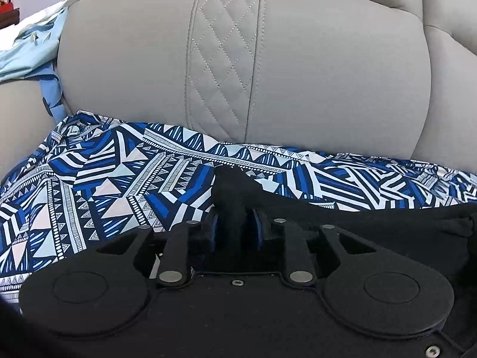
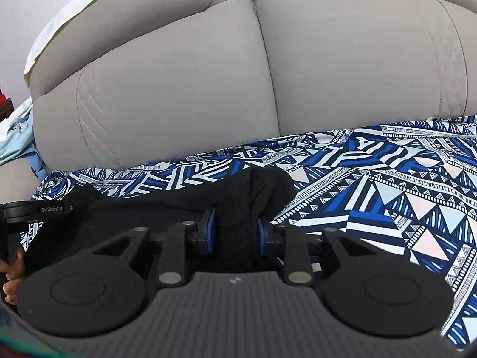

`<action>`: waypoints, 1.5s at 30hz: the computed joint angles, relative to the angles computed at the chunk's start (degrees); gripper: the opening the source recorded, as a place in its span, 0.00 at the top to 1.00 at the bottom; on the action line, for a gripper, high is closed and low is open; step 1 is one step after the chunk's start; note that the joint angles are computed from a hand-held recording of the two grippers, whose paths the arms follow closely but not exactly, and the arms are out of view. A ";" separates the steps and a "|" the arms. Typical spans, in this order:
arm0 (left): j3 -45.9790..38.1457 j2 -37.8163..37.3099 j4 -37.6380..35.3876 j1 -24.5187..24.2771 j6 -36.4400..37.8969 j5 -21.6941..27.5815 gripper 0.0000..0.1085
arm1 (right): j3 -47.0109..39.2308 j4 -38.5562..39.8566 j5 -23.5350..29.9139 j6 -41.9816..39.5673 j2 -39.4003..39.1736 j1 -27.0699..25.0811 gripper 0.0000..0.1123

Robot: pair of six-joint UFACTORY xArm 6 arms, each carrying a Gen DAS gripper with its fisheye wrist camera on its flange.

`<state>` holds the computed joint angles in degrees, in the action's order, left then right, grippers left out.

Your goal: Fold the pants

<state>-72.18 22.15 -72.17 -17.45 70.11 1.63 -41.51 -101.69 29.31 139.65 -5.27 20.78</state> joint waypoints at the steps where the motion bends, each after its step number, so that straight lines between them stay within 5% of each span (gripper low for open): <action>1: 0.10 0.02 0.28 -0.21 -0.07 -0.56 0.75 | 0.04 -0.13 -0.10 0.30 -0.01 -0.11 0.71; 11: 5.91 -3.98 6.50 -1.25 -4.18 -4.30 0.45 | 2.09 2.35 1.04 -0.32 -1.64 0.23 0.46; 17: 11.08 -10.56 3.10 -0.06 -3.10 0.59 0.27 | 3.62 12.77 7.84 -9.48 -4.51 5.05 0.43; 31: 22.04 -26.07 -24.37 -0.70 30.45 2.11 0.14 | 10.29 17.84 18.49 -6.25 -14.53 15.90 0.37; 45: 35.64 -38.62 -29.00 1.74 37.46 6.29 0.08 | 9.67 21.07 29.62 -4.06 -13.33 30.27 0.30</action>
<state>-36.55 -16.47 -101.17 -15.72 107.57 7.92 -31.84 -80.63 58.93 135.59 -18.60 51.05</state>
